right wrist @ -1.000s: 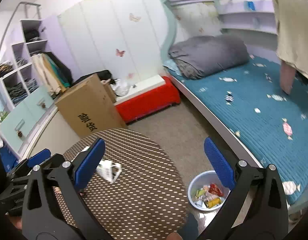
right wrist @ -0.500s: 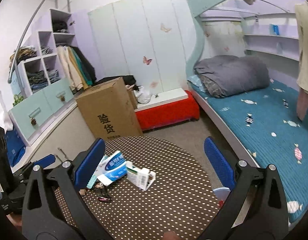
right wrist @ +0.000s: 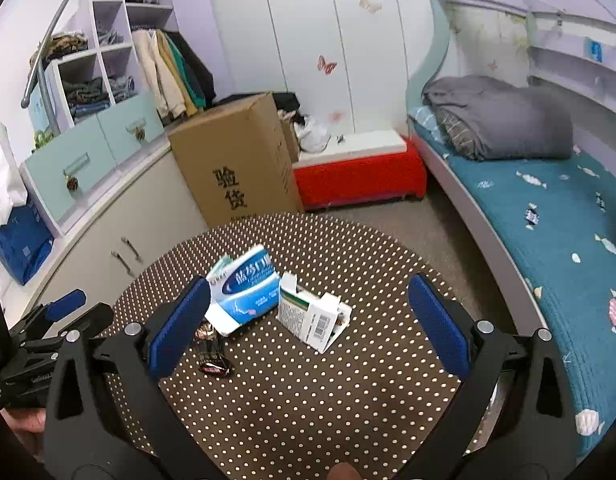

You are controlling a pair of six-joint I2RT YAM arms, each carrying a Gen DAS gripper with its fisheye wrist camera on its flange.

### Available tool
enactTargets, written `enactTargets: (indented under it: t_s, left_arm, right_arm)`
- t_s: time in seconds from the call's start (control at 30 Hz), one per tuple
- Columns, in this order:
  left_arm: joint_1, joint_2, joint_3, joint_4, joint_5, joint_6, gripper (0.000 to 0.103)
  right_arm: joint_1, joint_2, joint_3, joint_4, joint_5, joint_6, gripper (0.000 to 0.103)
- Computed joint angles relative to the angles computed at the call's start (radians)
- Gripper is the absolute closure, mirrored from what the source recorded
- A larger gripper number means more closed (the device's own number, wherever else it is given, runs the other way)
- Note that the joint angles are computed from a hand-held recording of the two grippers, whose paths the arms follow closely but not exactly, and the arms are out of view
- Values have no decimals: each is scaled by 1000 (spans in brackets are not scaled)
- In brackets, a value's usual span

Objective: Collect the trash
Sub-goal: 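Move both open tools back toward the table, then grasp the red snack wrapper with the left tool while the right tool grasps the white-green box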

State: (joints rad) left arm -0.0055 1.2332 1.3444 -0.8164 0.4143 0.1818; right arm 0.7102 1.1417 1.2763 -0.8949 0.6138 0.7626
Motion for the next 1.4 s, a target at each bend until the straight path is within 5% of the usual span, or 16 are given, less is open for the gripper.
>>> enactTargets:
  t_s: [0.6, 0.87, 0.93, 1.03, 1.07, 1.4]
  left_arm:
    - [13, 209, -109, 162, -98, 281, 8]
    - [-23, 274, -86, 171, -112, 389, 53]
    - [-23, 283, -72, 149, -89, 398, 70]
    - [-20, 288, -64, 137, -76, 393, 74]
    - [-13, 290, -61, 130, -64, 385, 76]
    - [35, 243, -54, 95, 0, 290, 77]
  right_arm:
    - [-242, 114, -183, 199, -321, -111, 6]
    - [-287, 273, -159, 315, -407, -224, 7]
    - [-291, 290, -157, 330, -429, -232, 27]
    - [-278, 270, -164, 345, -444, -237, 39]
    - [-276, 263, -167, 338, -446, -236, 50]
    - [-282, 37, -314, 319, -466, -172, 61]
